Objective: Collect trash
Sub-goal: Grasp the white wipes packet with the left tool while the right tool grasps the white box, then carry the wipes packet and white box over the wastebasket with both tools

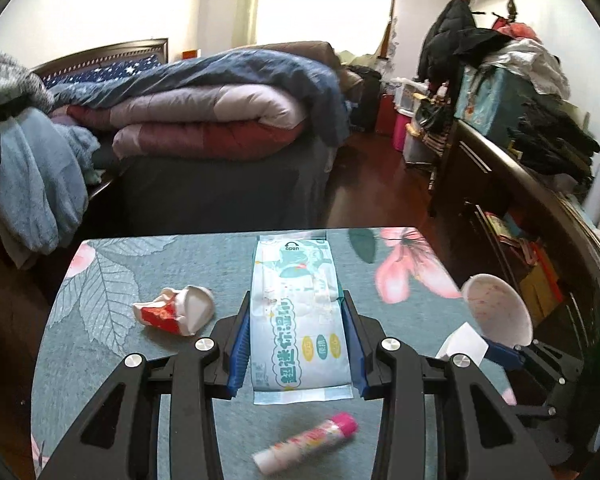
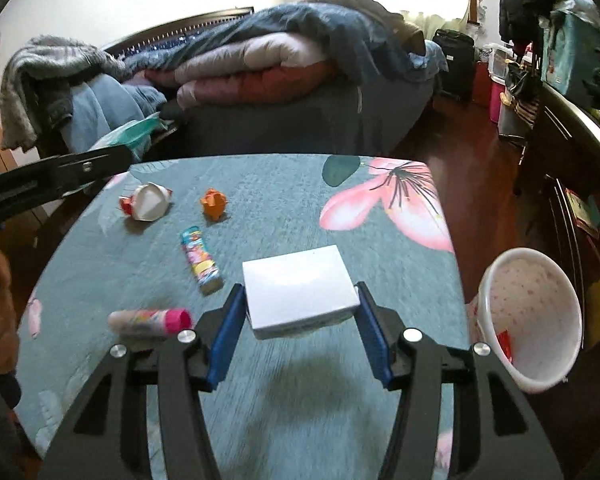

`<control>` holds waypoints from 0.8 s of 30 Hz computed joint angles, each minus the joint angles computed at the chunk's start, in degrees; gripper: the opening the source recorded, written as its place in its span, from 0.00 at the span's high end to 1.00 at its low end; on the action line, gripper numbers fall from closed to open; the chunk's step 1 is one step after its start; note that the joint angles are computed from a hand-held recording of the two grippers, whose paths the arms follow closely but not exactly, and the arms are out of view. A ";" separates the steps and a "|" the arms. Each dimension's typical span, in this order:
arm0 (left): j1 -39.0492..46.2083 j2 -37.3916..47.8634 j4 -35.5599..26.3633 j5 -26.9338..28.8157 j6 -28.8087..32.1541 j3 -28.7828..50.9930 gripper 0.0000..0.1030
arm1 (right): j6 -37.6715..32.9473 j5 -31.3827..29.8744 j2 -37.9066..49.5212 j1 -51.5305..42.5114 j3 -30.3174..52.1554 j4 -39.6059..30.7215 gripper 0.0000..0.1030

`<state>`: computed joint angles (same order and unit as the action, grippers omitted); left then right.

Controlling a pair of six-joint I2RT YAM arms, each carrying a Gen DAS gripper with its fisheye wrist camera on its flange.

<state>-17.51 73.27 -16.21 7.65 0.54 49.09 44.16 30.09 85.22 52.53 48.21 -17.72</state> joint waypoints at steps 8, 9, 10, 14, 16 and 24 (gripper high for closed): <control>-11.35 -4.86 -2.86 -6.17 -2.79 0.25 0.60 | 8.39 6.79 -10.36 7.63 -5.36 -6.48 0.47; -12.91 -5.10 -2.95 -7.14 -3.27 0.28 0.60 | 9.35 7.41 -11.41 8.18 -6.02 -7.30 0.47; -14.72 -5.00 -2.93 -8.14 -3.75 0.57 0.60 | 10.40 8.12 -12.67 8.83 -6.78 -8.44 0.47; -20.74 -3.47 -2.63 -11.36 -5.55 1.85 0.60 | 14.19 10.66 -17.69 10.86 -9.66 -12.60 0.47; -23.66 -1.97 -2.38 -12.96 -6.29 2.86 0.60 | 16.14 11.66 -20.53 11.71 -11.39 -14.32 0.47; -32.85 5.36 -0.97 -17.67 -8.65 7.31 0.60 | 23.58 15.25 -34.13 12.48 -18.60 -23.38 0.47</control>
